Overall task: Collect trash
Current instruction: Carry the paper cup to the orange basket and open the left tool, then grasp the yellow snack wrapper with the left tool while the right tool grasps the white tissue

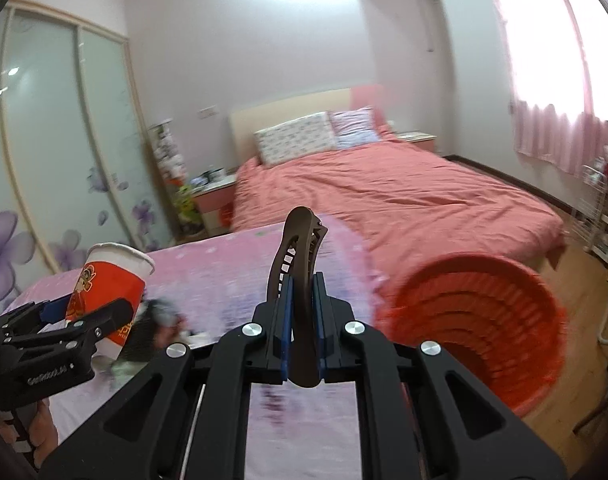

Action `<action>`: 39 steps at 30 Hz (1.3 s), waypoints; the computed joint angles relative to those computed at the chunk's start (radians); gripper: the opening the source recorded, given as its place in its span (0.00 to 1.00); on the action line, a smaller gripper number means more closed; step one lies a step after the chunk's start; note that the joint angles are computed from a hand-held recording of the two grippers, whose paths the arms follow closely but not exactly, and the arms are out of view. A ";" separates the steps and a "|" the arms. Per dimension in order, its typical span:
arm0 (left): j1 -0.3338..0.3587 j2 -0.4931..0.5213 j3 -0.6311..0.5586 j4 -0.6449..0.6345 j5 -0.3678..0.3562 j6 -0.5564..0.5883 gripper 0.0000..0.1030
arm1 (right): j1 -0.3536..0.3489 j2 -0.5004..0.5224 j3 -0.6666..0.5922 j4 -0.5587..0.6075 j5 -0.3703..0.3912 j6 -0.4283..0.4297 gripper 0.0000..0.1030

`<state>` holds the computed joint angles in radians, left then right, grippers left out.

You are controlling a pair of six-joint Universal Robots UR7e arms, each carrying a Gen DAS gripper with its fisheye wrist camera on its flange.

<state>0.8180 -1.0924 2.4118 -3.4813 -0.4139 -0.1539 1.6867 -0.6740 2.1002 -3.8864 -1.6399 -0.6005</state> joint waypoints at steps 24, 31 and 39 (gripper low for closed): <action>0.120 0.497 -0.549 0.109 -0.302 0.235 0.77 | -0.224 -0.091 -0.125 0.203 0.016 0.166 0.10; 0.151 0.496 -0.559 0.127 -0.266 0.210 0.86 | -0.231 -0.088 -0.109 0.158 -0.013 0.171 0.39; 0.139 0.409 -0.433 0.078 -0.198 0.171 0.86 | -0.200 -0.087 -0.087 0.129 -0.045 0.117 0.45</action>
